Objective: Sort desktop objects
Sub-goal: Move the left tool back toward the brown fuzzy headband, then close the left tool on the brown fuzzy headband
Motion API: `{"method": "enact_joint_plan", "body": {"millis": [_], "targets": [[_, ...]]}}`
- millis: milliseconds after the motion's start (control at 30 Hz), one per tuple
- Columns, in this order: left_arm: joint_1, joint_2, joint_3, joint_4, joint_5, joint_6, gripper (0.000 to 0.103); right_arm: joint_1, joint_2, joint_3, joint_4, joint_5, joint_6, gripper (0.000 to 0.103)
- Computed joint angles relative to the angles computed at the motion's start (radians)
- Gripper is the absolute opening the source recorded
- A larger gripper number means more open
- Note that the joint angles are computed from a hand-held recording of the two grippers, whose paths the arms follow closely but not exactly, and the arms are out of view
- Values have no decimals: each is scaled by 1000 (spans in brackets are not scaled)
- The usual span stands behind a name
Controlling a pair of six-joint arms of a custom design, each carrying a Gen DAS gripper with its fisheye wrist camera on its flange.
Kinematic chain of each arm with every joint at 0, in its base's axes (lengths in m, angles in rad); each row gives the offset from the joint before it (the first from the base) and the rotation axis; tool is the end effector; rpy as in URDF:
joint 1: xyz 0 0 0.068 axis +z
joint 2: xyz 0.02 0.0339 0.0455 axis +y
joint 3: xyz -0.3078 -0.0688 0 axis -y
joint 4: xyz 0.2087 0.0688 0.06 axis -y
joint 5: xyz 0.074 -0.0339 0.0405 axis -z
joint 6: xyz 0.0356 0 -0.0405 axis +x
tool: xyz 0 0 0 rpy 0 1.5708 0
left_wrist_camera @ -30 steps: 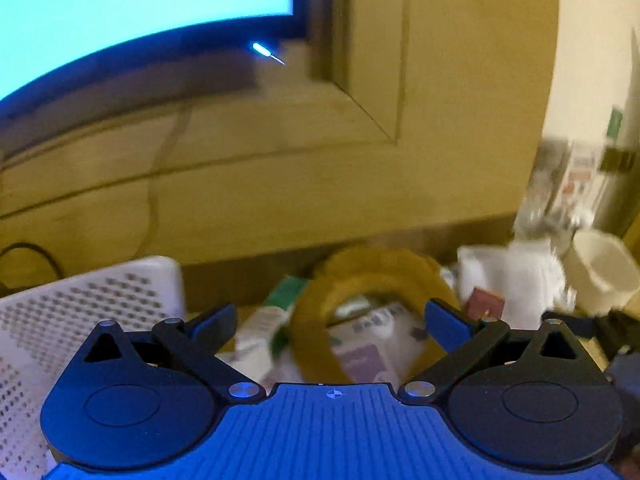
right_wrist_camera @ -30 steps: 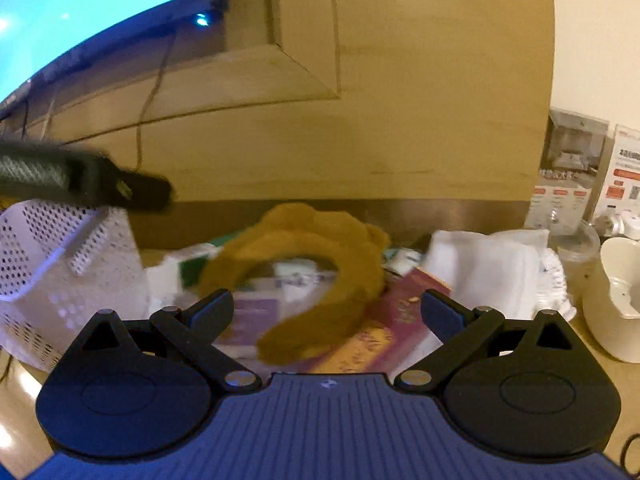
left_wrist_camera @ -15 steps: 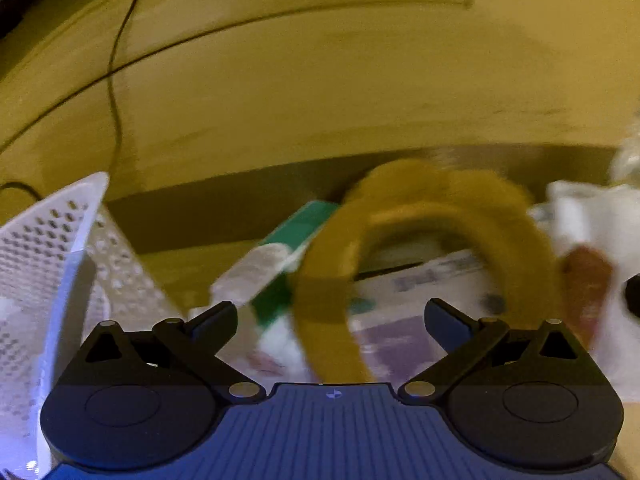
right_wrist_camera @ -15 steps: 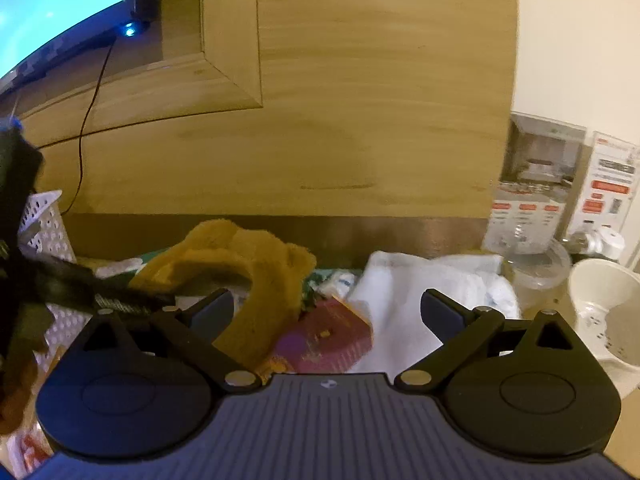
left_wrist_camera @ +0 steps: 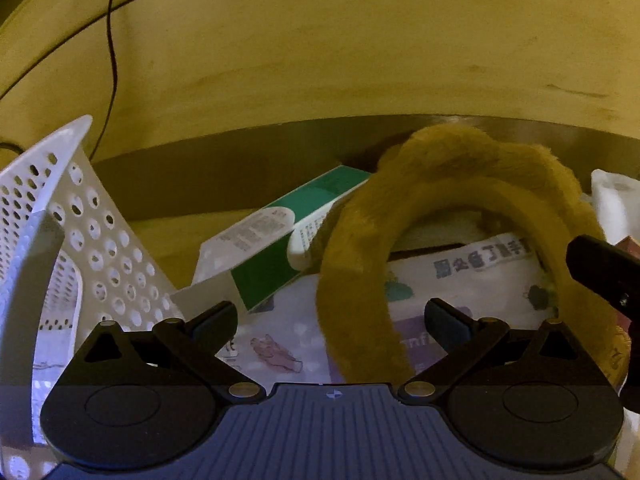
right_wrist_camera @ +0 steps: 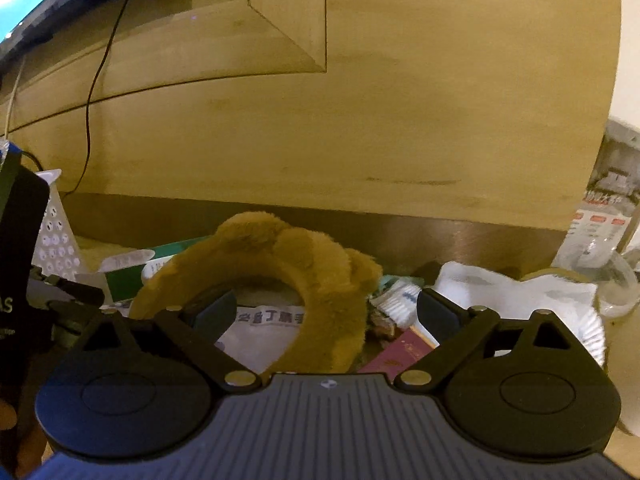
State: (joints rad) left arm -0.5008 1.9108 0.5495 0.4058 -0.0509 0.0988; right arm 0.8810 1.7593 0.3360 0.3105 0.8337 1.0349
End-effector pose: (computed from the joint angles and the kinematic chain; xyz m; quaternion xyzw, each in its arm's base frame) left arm 0.2535 -0.1367 0.1226 0.2740 0.9125 -0.0367 0.3015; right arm 0.1546 0.1460 0.1304 0.1601 0.8808 -0.0570 0.4419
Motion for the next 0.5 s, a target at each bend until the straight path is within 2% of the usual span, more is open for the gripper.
{"method": "enact_joint_plan", "body": {"millis": [233,500], "targets": [[11,2,8,-13,13,21,103,-47,49,-10,92,-58,-28,97],[28,15,36,-40,48,-4,103,-99,85,-11,129,-94,-62,98]]}}
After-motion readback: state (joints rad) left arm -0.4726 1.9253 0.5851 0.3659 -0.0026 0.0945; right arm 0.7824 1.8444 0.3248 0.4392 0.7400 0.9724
